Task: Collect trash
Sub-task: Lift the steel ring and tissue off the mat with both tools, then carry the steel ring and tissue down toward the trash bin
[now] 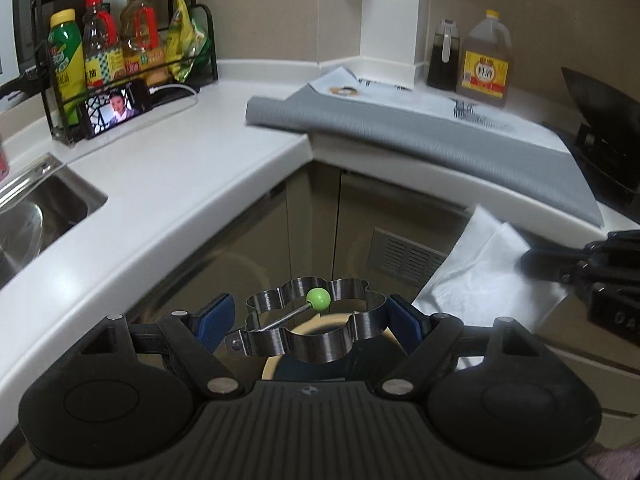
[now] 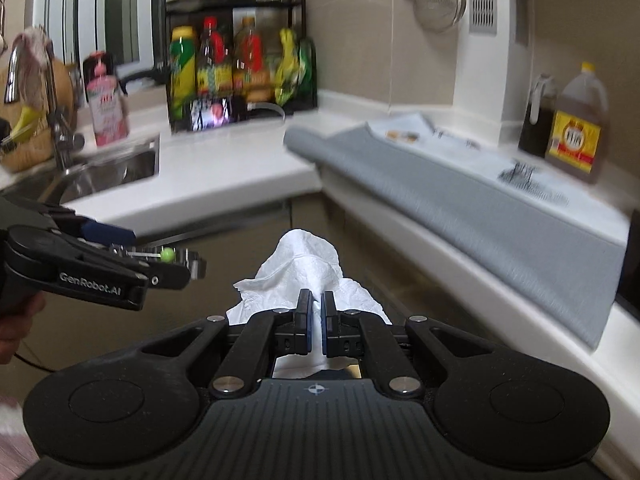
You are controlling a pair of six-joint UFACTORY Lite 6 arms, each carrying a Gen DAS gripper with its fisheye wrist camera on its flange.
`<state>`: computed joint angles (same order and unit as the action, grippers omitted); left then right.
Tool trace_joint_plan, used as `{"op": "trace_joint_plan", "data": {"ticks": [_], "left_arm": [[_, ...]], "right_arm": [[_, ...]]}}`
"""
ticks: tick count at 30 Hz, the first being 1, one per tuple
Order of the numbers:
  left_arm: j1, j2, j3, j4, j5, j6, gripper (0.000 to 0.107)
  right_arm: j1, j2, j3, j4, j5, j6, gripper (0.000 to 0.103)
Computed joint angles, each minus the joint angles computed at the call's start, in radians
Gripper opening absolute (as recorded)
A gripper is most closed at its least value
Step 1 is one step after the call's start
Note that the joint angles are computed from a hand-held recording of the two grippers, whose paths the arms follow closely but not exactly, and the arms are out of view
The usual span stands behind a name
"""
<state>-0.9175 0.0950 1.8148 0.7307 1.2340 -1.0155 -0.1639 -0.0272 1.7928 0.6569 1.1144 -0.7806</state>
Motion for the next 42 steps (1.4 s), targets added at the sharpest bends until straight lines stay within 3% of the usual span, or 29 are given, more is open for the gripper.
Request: {"op": "trace_joint_plan", "data": {"ticks": [7,42], "left_arm": [[0.021,-0.024,-0.035,-0.031,-0.020,-0.017,0.086],[0.053,-0.016,-0.064,-0.059,-0.057,-0.005,0.086]], "right_arm": [[0.043,-0.047,-0.084,-0.056,-0.025,0.015,0.005],[0.054,-0.007,-0.077,-0.070,-0.017,-0.003,0.005]]}}
